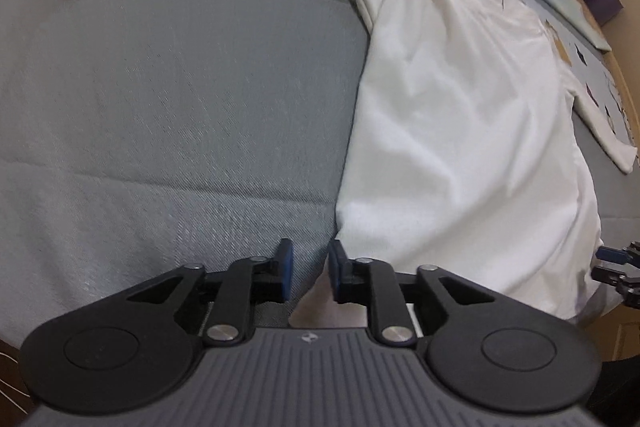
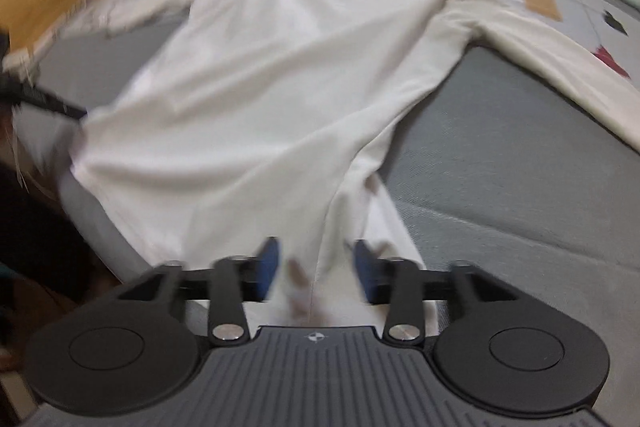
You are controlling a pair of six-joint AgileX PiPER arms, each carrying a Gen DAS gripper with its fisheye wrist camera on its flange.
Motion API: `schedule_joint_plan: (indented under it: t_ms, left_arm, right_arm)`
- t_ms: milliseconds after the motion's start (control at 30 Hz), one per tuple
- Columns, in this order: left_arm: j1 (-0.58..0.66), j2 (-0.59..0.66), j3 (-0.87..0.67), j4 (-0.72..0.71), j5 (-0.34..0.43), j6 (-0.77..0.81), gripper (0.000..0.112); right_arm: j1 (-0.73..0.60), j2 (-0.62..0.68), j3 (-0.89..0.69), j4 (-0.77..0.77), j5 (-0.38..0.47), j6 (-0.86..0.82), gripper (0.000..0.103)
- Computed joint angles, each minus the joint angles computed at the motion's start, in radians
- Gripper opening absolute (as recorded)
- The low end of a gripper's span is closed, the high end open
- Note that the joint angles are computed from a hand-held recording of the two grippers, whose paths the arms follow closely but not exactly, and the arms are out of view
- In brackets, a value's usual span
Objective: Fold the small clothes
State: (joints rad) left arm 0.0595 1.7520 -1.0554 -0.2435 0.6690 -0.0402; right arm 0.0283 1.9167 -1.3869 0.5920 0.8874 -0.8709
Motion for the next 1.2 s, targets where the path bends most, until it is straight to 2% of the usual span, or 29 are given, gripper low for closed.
schedule_joint_plan:
  t_ms: [167,200,233,267,300,400,533,600,700,767,833,867,967,1000,1067,1200]
  left_arm:
    - [-0.014,0.02,-0.004,-0.013,-0.001,0.028,0.031]
    - [-0.021,0.026,-0.007,-0.004,-0.003,0.022,0.031]
    - [-0.03,0.031,-0.007,0.006,-0.007,0.014,0.031]
    - [-0.04,0.034,-0.009,0.021,-0.011,0.002,0.031]
    - [-0.046,0.036,-0.009,0.033,-0.015,-0.008,0.031]
    - [-0.063,0.029,-0.003,0.047,-0.023,-0.025,0.031]
    - [-0.071,0.003,0.017,-0.015,-0.022,0.06,0.031]
    - [-0.082,-0.008,0.027,-0.059,-0.021,0.128,0.031]
    - [-0.107,-0.002,0.025,-0.047,-0.018,0.137,0.031]
    - [-0.106,0.002,0.021,-0.048,-0.019,0.119,0.031]
    - [-0.088,-0.006,0.026,-0.11,-0.028,0.149,0.031]
    - [-0.077,-0.012,0.031,-0.152,-0.034,0.177,0.032]
    - [-0.072,-0.011,0.034,-0.243,-0.048,0.238,0.035]
    - [-0.098,-0.001,0.021,-0.235,-0.055,0.208,0.038]
    - [-0.118,0.026,0.002,-0.224,-0.049,0.19,0.043]
    - [-0.146,0.073,-0.026,-0.203,-0.025,0.191,0.041]
  right_arm:
    - [0.043,0.05,-0.041,-0.044,-0.003,0.065,0.05]
    - [0.047,0.048,-0.032,-0.039,-0.016,0.056,0.047]
    - [0.053,0.045,-0.024,-0.044,-0.034,0.048,0.039]
    - [0.058,0.047,-0.023,-0.054,-0.05,0.046,0.007]
    - [0.066,0.06,-0.039,-0.074,-0.046,0.063,0.003]
    - [0.023,0.051,-0.052,-0.031,0.013,0.044,0.002]
    - [-0.147,0.036,-0.108,0.227,0.155,-0.021,0.002]
    - [-0.221,0.031,-0.131,0.266,0.172,0.028,0.001]
    - [-0.238,0.061,-0.17,0.056,0.11,0.266,0.002]
    - [-0.233,0.096,-0.187,-0.011,0.133,0.34,0.002]
    - [-0.23,0.096,-0.171,0.01,0.129,0.31,0.003]
    - [-0.228,0.087,-0.155,0.019,0.11,0.315,0.008]
    - [-0.237,0.089,-0.157,0.033,0.124,0.35,0.038]
    - [-0.232,0.084,-0.15,0.013,0.12,0.354,0.041]
    - [-0.218,0.088,-0.15,-0.022,0.127,0.345,0.041]
    - [-0.196,0.099,-0.144,-0.068,0.157,0.323,0.041]
